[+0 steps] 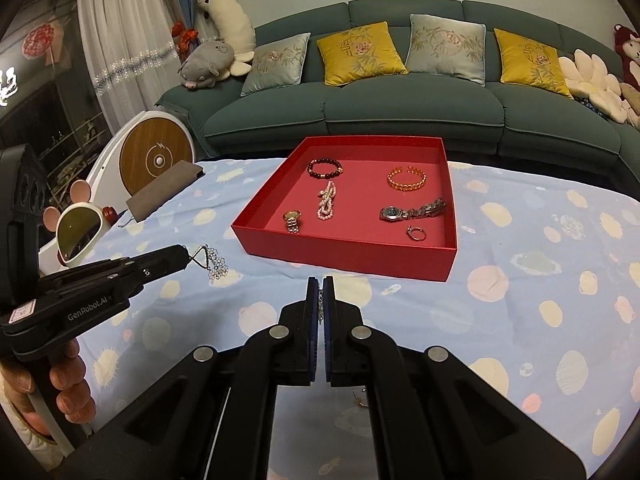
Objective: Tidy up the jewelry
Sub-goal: 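Lift both held earrings and carry them over the red box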
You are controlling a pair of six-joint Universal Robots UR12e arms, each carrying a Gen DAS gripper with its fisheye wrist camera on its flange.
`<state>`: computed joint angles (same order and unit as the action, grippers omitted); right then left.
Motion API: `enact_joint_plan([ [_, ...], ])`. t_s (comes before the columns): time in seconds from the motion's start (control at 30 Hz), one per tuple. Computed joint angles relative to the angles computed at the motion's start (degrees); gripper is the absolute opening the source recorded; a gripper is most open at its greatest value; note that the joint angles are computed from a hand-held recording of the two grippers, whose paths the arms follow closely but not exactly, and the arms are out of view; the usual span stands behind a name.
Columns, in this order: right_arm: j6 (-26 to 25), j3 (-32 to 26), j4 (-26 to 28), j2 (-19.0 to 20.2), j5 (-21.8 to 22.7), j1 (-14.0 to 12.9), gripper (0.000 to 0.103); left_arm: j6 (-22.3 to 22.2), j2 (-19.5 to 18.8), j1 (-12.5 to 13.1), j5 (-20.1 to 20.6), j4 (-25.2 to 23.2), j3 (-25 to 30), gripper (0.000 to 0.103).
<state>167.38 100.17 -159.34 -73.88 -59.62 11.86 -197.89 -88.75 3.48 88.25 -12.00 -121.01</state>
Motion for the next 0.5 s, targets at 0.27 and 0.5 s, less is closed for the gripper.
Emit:
enact_joint_plan([
  [0.27, 2.8, -6.1, -0.4, 2.6, -0.1, 0.0, 0.001, 4.1, -3.7, -0.3, 1.2, -0.9, 6.5, 0.002],
  [0.5, 6.0, -14.6, 3.2, 8.2, -1.2, 0.3, 0.001, 5.4, -10.5, 0.7, 1.2, -4.9, 15.0, 0.002],
])
